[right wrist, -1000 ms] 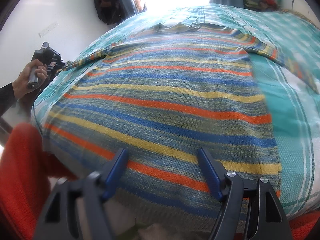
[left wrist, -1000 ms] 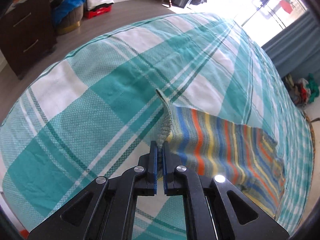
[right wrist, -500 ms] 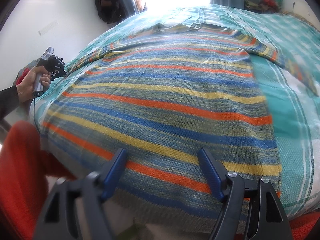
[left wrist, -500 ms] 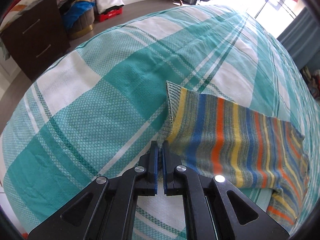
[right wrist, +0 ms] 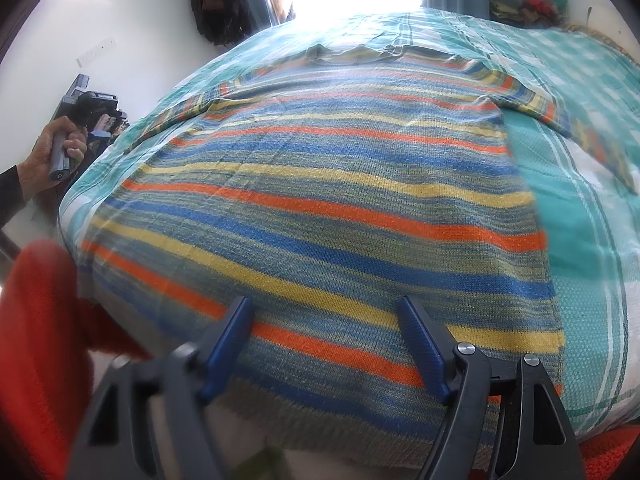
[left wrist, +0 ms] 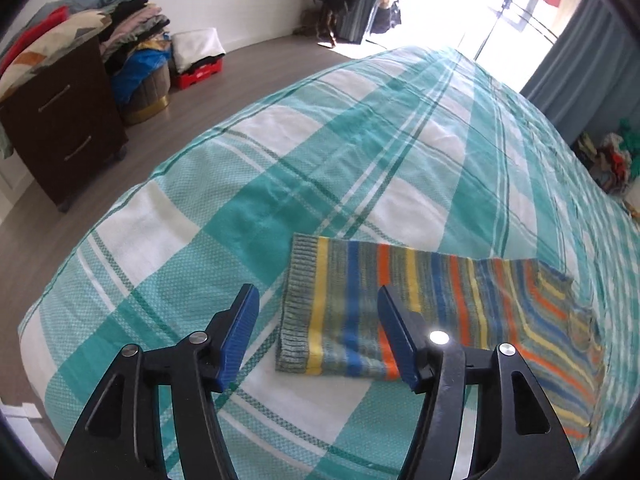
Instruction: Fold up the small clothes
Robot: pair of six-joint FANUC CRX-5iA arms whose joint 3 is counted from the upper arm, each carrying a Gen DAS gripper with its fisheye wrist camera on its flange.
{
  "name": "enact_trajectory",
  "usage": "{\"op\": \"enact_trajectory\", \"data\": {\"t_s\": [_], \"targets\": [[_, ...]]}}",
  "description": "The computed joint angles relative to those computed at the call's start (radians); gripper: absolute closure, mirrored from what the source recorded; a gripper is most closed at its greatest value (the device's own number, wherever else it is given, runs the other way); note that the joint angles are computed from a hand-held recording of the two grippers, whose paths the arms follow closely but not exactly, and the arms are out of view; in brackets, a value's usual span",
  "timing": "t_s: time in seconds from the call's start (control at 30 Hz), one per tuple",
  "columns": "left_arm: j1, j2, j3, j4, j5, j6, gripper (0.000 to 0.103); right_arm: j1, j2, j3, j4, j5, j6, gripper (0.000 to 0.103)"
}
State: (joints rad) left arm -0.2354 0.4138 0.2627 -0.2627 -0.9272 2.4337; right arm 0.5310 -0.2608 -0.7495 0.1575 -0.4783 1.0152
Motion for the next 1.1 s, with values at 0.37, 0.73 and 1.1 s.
{"op": "enact_trajectory", "data": {"t_s": [0.37,0.73,1.1], "targets": [[-0.022,0.047,-0.004,-0.033,-0.110,0.017,0.029,0.008,0.001,-0.013,0.039,0.011,-0.033,0.027],[-0.153,-0.201,-0.214,-0.083,-0.007,-0.002,0.025,0.013,-0.007,-0.018,0.052,0.009,-0.052,0.026],[-0.345,-0.257,-0.277,-0.144,0.033,0.094,0.018,0.080,-0.181,-0.169,0.393,0.058,-0.370,0.026]]}}
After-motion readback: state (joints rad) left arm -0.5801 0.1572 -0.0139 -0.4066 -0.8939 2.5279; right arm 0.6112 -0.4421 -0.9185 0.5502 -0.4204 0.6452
